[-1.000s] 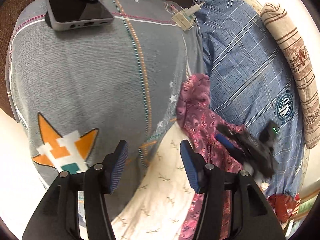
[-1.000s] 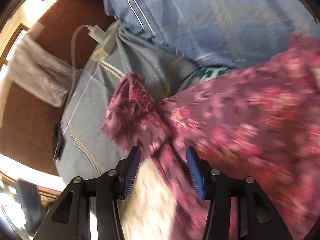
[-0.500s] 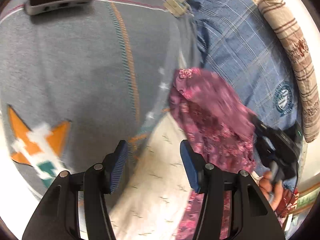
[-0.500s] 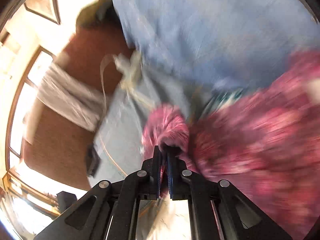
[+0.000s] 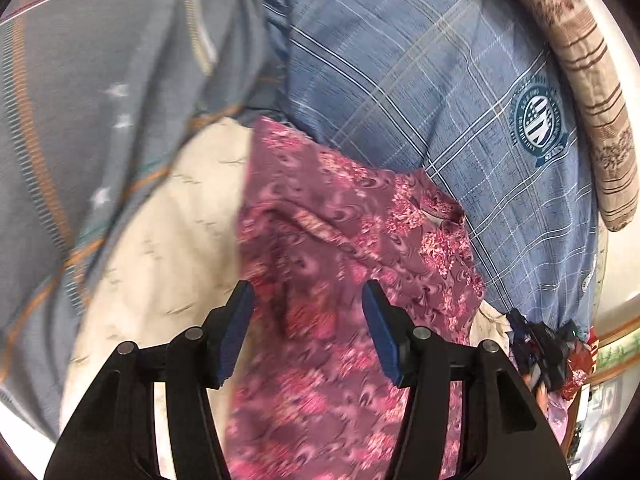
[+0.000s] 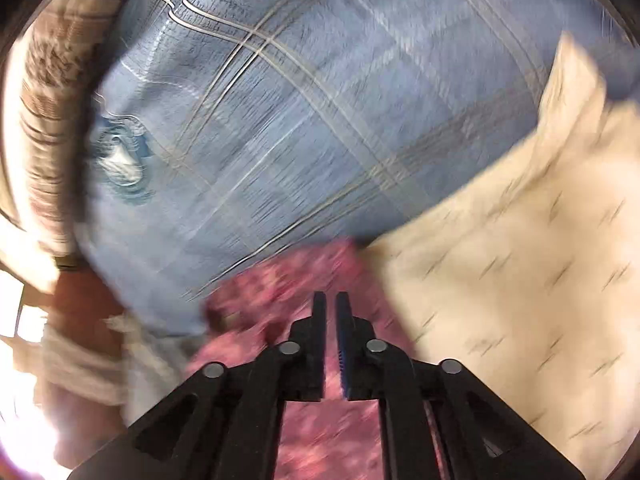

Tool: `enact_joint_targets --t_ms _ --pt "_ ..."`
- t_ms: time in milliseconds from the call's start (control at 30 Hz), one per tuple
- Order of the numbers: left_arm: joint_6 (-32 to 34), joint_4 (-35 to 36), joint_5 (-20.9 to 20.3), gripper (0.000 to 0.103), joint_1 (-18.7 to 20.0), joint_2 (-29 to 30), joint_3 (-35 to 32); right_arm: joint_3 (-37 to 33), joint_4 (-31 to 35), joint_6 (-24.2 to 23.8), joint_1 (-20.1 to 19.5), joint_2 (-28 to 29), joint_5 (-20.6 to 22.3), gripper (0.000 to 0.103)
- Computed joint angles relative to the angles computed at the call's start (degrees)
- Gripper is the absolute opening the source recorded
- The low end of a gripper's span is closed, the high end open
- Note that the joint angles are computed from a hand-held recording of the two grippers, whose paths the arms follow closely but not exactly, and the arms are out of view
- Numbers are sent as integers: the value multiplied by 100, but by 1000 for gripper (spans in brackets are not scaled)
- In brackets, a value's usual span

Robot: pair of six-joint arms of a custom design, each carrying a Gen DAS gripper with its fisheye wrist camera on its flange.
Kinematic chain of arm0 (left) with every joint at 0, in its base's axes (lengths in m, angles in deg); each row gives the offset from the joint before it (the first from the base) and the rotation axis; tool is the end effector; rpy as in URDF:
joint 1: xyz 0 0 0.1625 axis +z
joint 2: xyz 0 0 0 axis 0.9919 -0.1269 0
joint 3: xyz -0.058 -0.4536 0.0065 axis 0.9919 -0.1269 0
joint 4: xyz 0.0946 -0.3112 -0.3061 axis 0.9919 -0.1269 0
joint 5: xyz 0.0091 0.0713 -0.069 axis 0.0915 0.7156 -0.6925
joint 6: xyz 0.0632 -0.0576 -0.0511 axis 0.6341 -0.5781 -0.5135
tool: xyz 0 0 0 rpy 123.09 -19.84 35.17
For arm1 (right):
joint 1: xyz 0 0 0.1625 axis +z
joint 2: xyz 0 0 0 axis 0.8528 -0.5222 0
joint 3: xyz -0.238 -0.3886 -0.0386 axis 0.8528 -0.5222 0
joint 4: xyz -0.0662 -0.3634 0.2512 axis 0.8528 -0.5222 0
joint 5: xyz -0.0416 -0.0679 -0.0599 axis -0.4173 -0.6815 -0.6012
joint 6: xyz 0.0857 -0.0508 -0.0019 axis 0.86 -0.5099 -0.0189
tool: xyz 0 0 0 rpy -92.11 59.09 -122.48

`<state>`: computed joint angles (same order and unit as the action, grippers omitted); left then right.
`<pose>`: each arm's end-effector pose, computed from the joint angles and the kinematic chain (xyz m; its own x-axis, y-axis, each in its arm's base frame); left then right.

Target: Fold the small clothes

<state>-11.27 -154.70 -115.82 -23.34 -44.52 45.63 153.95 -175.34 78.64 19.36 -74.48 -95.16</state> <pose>-0.2312 -0.7176 0.1162 -0.9853 0.0233 -0.1691 0.0909 0.9103 -0.4039 -0.0079 -0.6174 0.3327 -0.9139 0.3928 -0.1026 0.2844 0.4390 -0.8523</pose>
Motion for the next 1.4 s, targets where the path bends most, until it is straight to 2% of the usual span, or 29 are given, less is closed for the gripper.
enact_joint_targets --t_ms 33,100,167,233,400,433,467,500,533,567,633,733,800,900,933,1000,1067,1100,1133,1167,1233,1267,1300,1333,1400 --pt "-94 63 -25 55 3 91 -115 18 118 -30 0 17 154 27" --pt "-399 257 -203 55 59 296 -407 -111 416 -353 147 220 191 54" --pt "-727 430 -320 55 114 469 -648 -403 775 -777 305 541 74 58" --pt "-897 435 -389 55 155 573 -751 -648 965 -984 428 842 -162 58" --pt "-1223 696 -299 59 266 996 -1257 -1323 1243 -871 535 1612 -442 57" --pt "-1282 779 -174 59 278 1085 -1382 -1336 1124 -918 563 1677 -537 54" --pt "-1323 799 -25 57 298 1175 -1503 -1348 1022 -997 576 1723 -491 35" --pt "-1324 758 104 51 321 1262 -1617 -1361 1034 -1073 601 1721 -454 4" --pt "-1296 696 168 38 337 1307 -1678 -1354 1108 -1101 624 1674 -411 6" --pt "-1249 692 191 8 360 1361 -1772 -1326 1102 -1157 607 1604 -336 5" --pt "-1291 742 -13 6 388 1359 -1839 -1277 1014 -1332 676 1490 -258 5" --pt "-994 135 -300 6 197 1056 -1365 -963 764 -1434 643 1057 300 5" --pt "-845 -144 -428 6 -34 746 -870 -652 511 -1526 595 725 484 5" --pt "-683 -175 -547 12 -244 575 -369 -254 362 -1516 416 355 304 5" --pt "-645 -73 -581 13 -272 594 -238 -185 357 -1495 360 321 68 5" --pt "-724 325 -625 13 -227 692 -128 -43 535 -1338 189 274 -394 6" --pt "-940 353 -900 13 -101 677 24 -7 907 -1115 48 278 -709 7" --pt "-997 90 -1110 13 -36 579 220 76 1015 -1085 -28 245 -644 11" --pt "-1000 -74 -1152 13 -33 457 383 131 1039 -1136 -67 195 -514 11" --pt "-957 -352 -997 13 -90 274 610 221 956 -1160 -73 126 -397 15" --pt "-843 -756 -838 20 -169 29 852 346 788 -1189 -107 -10 -87 34" --pt "-804 -925 -841 31 -199 -61 925 431 558 -1209 -141 -75 37 49" --pt "-729 -985 -707 47 -257 -101 910 459 260 -1185 -128 -68 15 56" --pt "-610 -1000 -452 53 -325 -109 871 447 191 -1161 -118 -59 -4 56" --pt "-344 -939 41 58 -372 74 526 312 323 -1026 -129 25 35 56"
